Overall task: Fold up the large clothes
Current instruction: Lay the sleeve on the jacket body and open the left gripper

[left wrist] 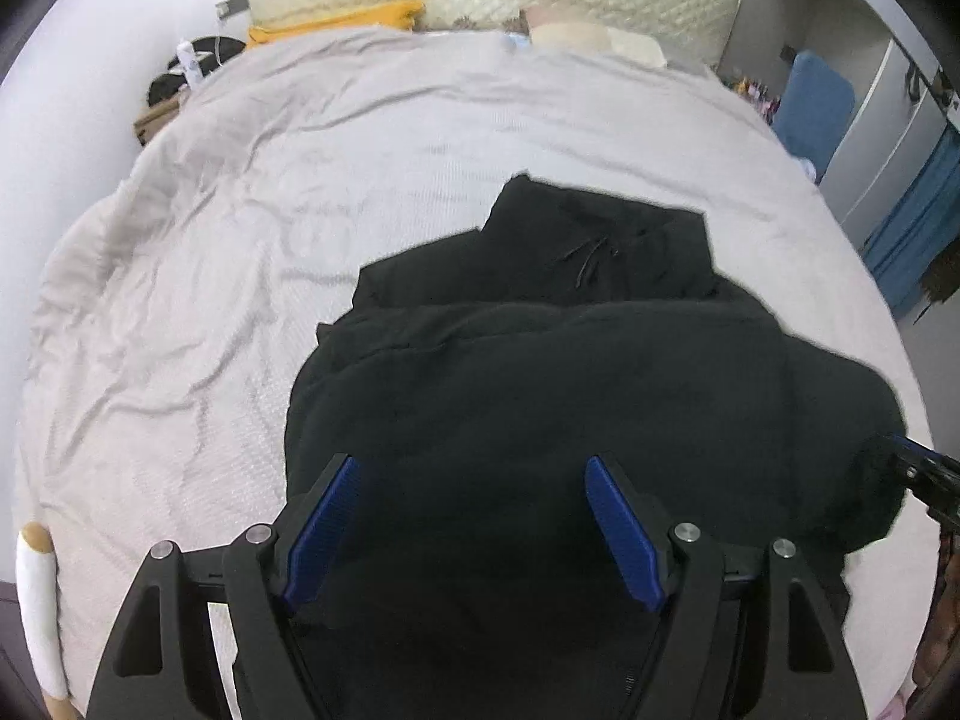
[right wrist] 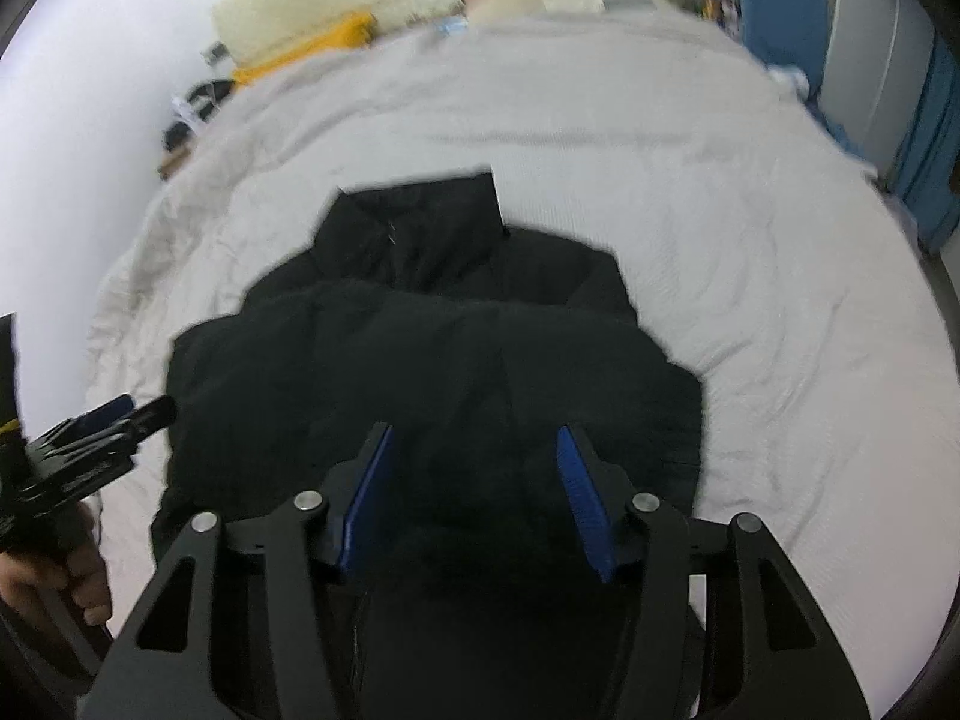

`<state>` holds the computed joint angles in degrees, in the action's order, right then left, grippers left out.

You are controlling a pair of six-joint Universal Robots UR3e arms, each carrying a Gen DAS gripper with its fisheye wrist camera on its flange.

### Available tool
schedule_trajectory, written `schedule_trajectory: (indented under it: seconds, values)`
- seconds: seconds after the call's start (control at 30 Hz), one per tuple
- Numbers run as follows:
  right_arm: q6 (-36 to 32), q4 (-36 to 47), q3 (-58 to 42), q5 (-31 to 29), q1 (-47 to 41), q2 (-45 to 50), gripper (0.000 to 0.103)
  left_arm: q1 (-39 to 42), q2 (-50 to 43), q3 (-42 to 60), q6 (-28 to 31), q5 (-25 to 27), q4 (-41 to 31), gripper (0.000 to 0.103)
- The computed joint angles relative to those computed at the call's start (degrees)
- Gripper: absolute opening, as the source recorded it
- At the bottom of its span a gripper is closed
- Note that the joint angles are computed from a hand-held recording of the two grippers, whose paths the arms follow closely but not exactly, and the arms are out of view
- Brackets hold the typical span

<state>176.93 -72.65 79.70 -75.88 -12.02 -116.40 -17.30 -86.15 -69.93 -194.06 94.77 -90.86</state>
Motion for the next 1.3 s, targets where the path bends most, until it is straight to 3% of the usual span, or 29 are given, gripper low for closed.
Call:
schedule_trajectory:
  seconds: [0.1,0.3,0.57,0.83,1.0,1.3]
  values:
    - [3.22,-5.17,5.90,-1.91,2.58,1.30,0.056,1.35,0.09,-5.29,1.92,-1.70,3.64,0.077]
    - [3.53,-13.53,13.38,-3.61,4.93,1.78,0.056,2.58,-1.11,-11.97,1.52,-3.68,10.41,0.079]
    - [3.56,-23.10,19.38,-7.08,7.64,6.01,0.057,1.27,-6.22,-14.51,-0.80,-2.46,16.54,0.080]
    - [0.43,-28.46,24.68,-6.58,6.48,7.13,0.057,0.73,-8.13,-15.79,-0.16,-1.57,19.13,0.081]
    - [-2.30,-27.79,24.61,-8.78,7.96,6.59,0.057,0.73,-8.40,-11.63,-0.81,-1.77,13.75,0.080]
    - [-7.70,-10.42,14.05,-6.63,2.34,-3.46,0.058,2.16,-0.63,-1.83,-0.66,-2.43,-0.88,0.080]
